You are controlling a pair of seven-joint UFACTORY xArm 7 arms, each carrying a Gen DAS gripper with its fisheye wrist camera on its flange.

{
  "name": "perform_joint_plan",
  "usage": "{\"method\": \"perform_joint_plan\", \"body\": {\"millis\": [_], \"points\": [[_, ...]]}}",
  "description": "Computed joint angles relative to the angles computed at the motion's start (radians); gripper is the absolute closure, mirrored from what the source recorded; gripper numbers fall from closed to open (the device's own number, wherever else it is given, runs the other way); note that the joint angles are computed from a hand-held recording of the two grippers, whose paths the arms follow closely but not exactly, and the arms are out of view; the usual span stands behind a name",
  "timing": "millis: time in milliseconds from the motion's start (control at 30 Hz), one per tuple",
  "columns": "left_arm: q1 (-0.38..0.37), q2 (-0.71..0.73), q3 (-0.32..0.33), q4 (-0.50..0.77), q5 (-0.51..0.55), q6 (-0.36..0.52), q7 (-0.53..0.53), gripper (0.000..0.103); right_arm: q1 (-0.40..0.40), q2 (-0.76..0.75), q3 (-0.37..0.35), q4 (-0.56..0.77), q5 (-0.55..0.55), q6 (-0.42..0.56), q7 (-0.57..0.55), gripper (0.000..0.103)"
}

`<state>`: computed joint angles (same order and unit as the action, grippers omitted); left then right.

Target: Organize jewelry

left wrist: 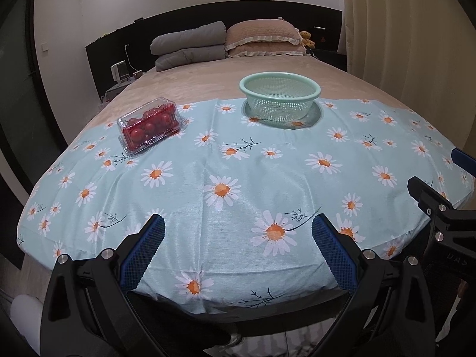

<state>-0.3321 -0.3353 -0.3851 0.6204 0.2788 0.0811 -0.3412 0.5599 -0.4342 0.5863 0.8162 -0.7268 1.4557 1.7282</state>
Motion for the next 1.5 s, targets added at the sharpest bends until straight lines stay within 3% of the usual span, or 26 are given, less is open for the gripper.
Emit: {"method": "perform_joint_plan", "body": {"millis": [167, 333, 667, 1167, 1500], "points": [[0.076, -0.005, -0.067, 0.007, 0.062, 0.017, -0.063, 0.006, 0.001, -0.004, -0.004, -0.006, 0.007, -0.011, 0.001, 0.008], [0.025, 0.007, -0.017, 0.006, 0.048, 0.028, -0.044, 0.006, 0.0, 0.026, 0.005, 0.016, 0.0, 0.018, -0.014, 0.008], [-0.001, 0.012, 0.012, -0.004, 0.032, 0.021, -0.01, 0.006, 0.026, 0.065, -0.015, 0.036, -0.008, 0.029, -0.039, 0.008], [0.003, 0.019, 0.012, -0.004, 0.025, 0.019, 0.0, 0.006, 0.046, 0.066, -0.036, 0.034, -0.005, 0.021, -0.037, 0.008], [0.05, 0.002, -0.028, -0.005, 0.066, 0.016, -0.046, 0.006, 0.035, 0.042, -0.039, 0.007, 0.013, -0.004, -0.037, 0.008]]}}
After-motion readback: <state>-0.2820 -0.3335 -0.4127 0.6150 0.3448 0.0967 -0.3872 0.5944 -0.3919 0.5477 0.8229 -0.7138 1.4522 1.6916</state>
